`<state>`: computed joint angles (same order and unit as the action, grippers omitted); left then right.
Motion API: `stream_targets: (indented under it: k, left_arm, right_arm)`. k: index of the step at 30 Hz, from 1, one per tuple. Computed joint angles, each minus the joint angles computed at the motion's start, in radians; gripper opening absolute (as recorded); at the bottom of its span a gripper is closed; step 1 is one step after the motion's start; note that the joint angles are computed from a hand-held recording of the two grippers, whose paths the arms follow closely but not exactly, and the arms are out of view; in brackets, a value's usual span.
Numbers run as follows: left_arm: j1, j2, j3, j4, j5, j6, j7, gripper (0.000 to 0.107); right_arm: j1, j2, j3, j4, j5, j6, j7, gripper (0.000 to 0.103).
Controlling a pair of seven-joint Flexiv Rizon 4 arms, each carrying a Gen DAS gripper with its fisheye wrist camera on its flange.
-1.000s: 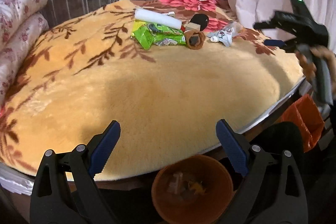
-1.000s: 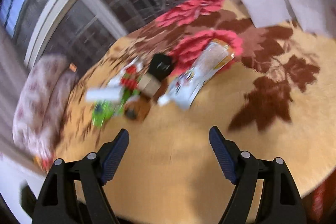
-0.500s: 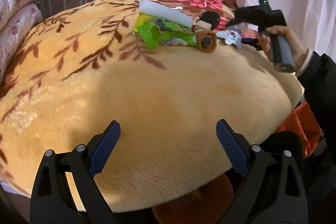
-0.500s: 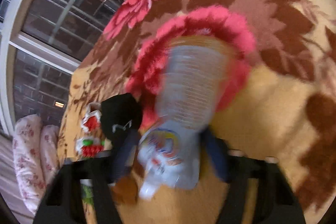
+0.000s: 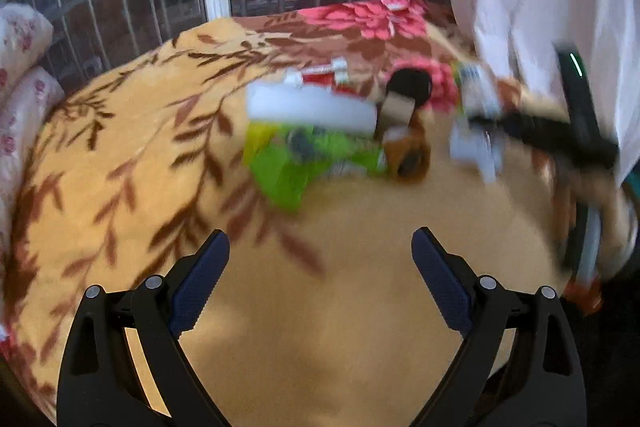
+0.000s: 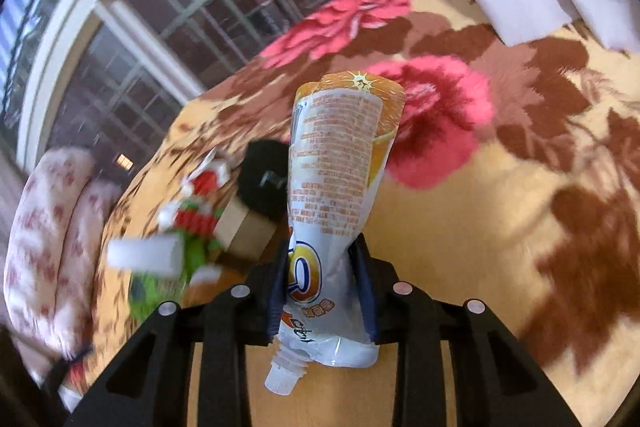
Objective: Collect trash
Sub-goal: 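Grasp the orange juice spout pouch with the right tool, then grasp the white foam roll with the left tool while the right tool holds the pouch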
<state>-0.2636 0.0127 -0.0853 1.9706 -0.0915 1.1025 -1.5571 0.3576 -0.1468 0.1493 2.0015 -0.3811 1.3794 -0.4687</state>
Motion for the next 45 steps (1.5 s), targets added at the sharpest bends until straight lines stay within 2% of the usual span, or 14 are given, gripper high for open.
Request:
stream_targets:
  k: [4,8,14,16,17,18,24,33,36,37,38,41,43,45]
  left_arm:
    - [0.014,-0.093,-0.004,-0.145,0.059,-0.034,-0.144,0.09]
    - [0.031,-0.173,0.006,-0.208,0.0,-0.036,-0.149,0.09]
    - [0.085,-0.239,-0.056,-0.159,-0.329,0.111,0.0,0.09]
    - [0.089,-0.254,-0.075,-0.156,-0.393,0.14,0.044,0.082]
    - [0.091,-0.26,-0.089,-0.155,-0.426,0.155,0.079,0.065]
    - [0.086,-0.265,-0.088,-0.162,-0.429,0.149,0.089,0.05]
    - [0.062,-0.253,-0.073,-0.141,-0.425,0.2,0.103,0.03]
    - [0.01,-0.117,-0.065,-0.034,-0.383,0.384,0.182,0.022]
    - [-0.025,-0.102,0.004,-0.071,-0.157,0.376,0.048,0.021]
    - [-0.033,-0.104,0.013,-0.082,-0.16,0.356,0.054,0.021]
    - [-0.02,-0.102,-0.011,-0.077,-0.228,0.341,0.094,0.02]
    - [0.015,-0.093,-0.103,-0.044,-0.625,0.297,0.332,0.018]
    - [0.012,-0.104,-0.083,-0.052,-0.698,0.236,0.315,0.017]
    - [0.011,-0.111,-0.051,-0.05,-0.652,0.204,0.235,0.016]
  right_arm:
    - [0.006,0.044,-0.013,0.076,-0.107,0.031,0.023,0.031]
    - [-0.009,0.056,-0.011,0.104,-0.155,0.062,0.039,0.031]
    - [-0.02,0.05,-0.01,0.118,-0.167,0.102,0.043,0.031]
    - [-0.02,0.044,-0.009,0.116,-0.154,0.107,0.036,0.031]
    - [-0.02,0.044,-0.009,0.116,-0.149,0.108,0.033,0.031]
    - [-0.02,0.045,-0.01,0.118,-0.148,0.11,0.033,0.031]
    - [-0.012,0.049,-0.032,0.131,-0.204,0.122,0.078,0.031]
    - [-0.023,0.067,-0.062,0.146,-0.4,0.13,0.21,0.031]
    - [-0.035,0.075,-0.049,0.141,-0.43,0.117,0.228,0.031]
    - [-0.038,0.077,-0.044,0.139,-0.435,0.111,0.232,0.031]
    - [-0.041,0.083,-0.039,0.137,-0.438,0.11,0.233,0.031]
    - [-0.054,0.101,-0.032,0.143,-0.478,0.115,0.259,0.031]
    - [-0.065,0.116,-0.021,0.148,-0.493,0.111,0.262,0.031]
    - [-0.076,0.129,-0.01,0.153,-0.498,0.104,0.261,0.031]
